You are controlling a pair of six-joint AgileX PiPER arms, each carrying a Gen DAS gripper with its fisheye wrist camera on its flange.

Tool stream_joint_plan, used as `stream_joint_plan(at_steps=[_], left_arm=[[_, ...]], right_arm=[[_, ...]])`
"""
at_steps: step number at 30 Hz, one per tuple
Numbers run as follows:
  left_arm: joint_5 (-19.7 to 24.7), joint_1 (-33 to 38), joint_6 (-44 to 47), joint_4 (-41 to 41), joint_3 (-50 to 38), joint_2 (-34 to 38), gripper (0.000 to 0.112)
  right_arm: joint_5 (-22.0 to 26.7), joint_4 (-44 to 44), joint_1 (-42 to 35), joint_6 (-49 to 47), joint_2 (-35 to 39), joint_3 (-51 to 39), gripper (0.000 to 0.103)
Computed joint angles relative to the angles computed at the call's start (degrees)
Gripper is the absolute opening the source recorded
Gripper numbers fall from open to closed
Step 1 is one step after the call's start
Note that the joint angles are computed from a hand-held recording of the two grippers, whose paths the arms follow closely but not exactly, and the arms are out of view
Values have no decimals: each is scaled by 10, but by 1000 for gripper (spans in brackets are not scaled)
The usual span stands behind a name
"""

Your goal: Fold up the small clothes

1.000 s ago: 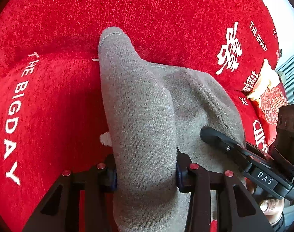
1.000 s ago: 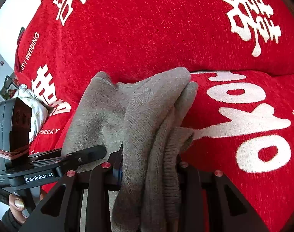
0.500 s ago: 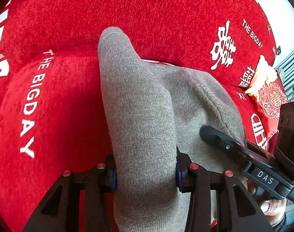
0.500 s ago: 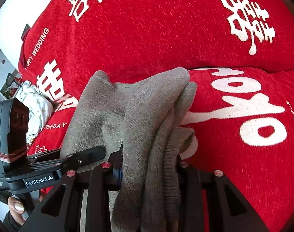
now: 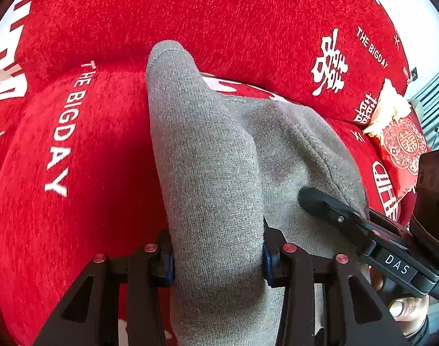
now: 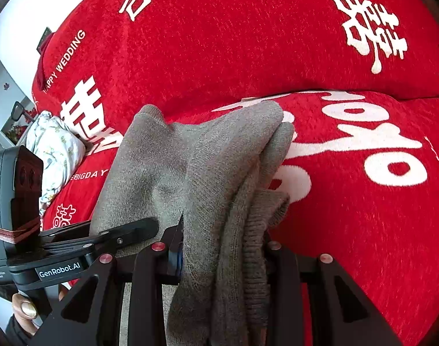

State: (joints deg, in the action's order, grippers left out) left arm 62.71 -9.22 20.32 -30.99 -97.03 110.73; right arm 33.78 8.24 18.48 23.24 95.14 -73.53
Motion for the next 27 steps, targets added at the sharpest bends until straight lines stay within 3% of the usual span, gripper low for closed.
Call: stream_joint_plan(at_steps=[27], left_arm=[[-53, 42, 83, -29, 211, -146, 44]], right_arm=[[-35, -192, 138, 253, -93, 118, 34]])
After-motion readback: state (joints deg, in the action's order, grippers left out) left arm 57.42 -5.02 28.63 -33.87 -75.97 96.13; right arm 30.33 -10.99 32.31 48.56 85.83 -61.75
